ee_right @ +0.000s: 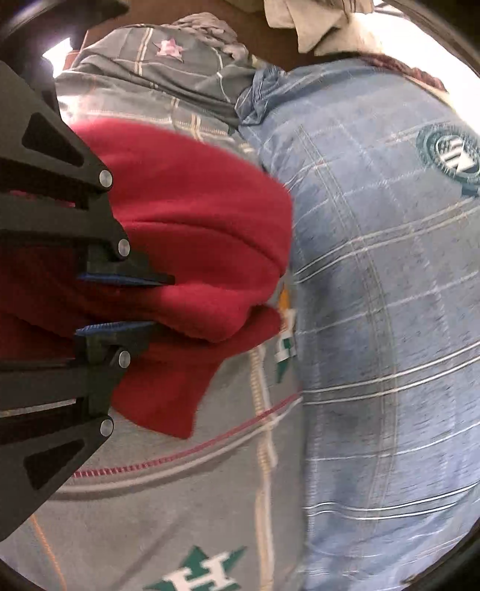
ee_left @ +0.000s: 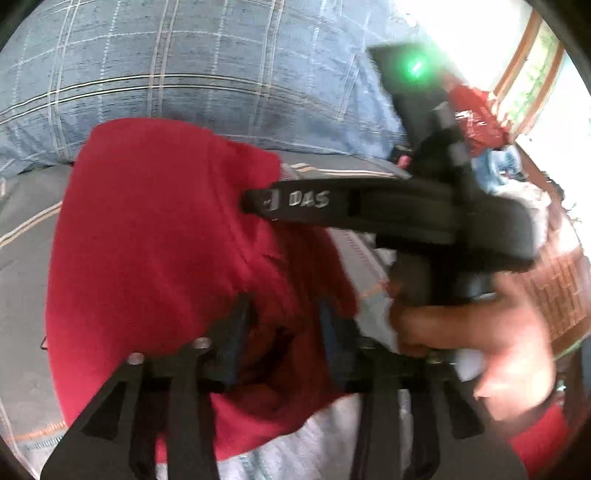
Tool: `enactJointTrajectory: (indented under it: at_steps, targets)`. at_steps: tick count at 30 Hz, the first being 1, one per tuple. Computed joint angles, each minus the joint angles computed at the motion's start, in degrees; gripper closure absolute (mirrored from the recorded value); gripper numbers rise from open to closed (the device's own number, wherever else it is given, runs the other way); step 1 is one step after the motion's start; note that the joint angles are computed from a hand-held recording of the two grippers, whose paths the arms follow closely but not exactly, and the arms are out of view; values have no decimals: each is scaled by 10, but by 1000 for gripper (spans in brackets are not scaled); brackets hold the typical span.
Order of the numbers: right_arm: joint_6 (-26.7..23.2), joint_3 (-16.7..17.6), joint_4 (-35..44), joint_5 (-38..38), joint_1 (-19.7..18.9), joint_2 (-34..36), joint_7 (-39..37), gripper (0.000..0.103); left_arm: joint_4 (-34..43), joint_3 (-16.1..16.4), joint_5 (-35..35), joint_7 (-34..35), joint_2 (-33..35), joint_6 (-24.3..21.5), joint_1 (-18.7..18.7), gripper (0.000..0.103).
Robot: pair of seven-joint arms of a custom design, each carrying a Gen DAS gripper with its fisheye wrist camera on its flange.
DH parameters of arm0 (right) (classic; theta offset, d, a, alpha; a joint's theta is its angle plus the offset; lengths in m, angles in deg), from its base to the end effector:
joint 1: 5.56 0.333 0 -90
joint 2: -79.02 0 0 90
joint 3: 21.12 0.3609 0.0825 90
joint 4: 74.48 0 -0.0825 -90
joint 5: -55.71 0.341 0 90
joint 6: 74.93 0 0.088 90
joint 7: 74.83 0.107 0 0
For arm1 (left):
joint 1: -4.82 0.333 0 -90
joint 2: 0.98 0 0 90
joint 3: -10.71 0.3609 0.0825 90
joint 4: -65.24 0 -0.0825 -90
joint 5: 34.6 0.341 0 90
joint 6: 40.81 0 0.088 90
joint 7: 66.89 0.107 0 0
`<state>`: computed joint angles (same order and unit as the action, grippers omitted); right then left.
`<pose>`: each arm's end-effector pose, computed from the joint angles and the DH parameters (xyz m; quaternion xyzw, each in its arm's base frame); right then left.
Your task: Fold small clothes
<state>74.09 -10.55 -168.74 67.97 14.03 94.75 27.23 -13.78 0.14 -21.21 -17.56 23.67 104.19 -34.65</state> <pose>0.5818 0.3129 0.5932 -0.7095 0.6123 -0.0391 0.3467 0.4798 -0.5254 0.6076 -0.5690 0.7389 -0.3556 0.0616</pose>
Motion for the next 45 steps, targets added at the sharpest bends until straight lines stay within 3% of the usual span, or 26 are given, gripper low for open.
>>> enactJointTrajectory:
  at_steps: [1, 3, 8, 11, 13, 15, 16, 17, 20, 24, 32, 35, 37, 39, 41, 43, 45]
  targets:
    - [14, 1, -10, 8, -2, -5, 2, 82, -6, -11, -14, 17, -8, 0, 9, 45]
    - [24, 1, -30, 18, -5, -24, 9, 76, -35, -11, -14, 25, -39, 3, 14, 40]
    - [56, 17, -96, 112, -14, -88, -51, 44, -139, 9, 88, -43, -133, -2, 17, 40]
    - [60, 18, -120, 176, 0, -113, -100, 34, -180, 12, 152, -106, -161, -28, 30, 40]
    - [43, 14, -121, 186, 14, -112, -108, 32, -201, 4, 149, -130, -171, -29, 47, 40]
    - [24, 7, -119, 139, 30, -104, -85, 43, -213, -8, 137, -140, -171, -16, 66, 40]
    - [20, 1, -121, 102, 38, -104, -63, 73, -219, -14, 136, -146, -170, -12, 73, 40]
    - [18, -3, -125, 63, 45, -105, -40, 85, -221, -21, 139, -151, -169, -10, 77, 40]
    - [62, -6, -179, 25, 52, -139, -22, 86, -237, -34, 143, -154, -174, 5, 87, 40]
    - [66, -15, -201, -64, 57, -144, 51, 87, -233, -39, 138, -158, -166, 1, 96, 40]
    - [68, -17, -208, -16, 57, -162, 16, 85, -233, -37, 166, -186, -167, -6, 94, 36]
    - [72, -20, -210, 10, 56, -154, 24, 73, -232, -37, 162, -187, -166, -5, 96, 35]
    - [91, -19, -222, 70, 56, -160, -7, 67, -233, -37, 162, -186, -168, -2, 97, 32]
    - [107, -21, -231, 125, 57, -167, -35, 54, -235, -37, 157, -185, -169, 8, 101, 29]
    - [140, -24, -244, 109, 55, -174, -6, 22, -237, -38, 138, -174, -168, 23, 107, 28]
    - [165, -28, -251, 99, 53, -173, 11, 20, -237, -39, 110, -156, -165, 39, 114, 25]
    - [170, -35, -245, 143, 53, -164, -15, 19, -232, -39, 85, -138, -159, 52, 118, 20]
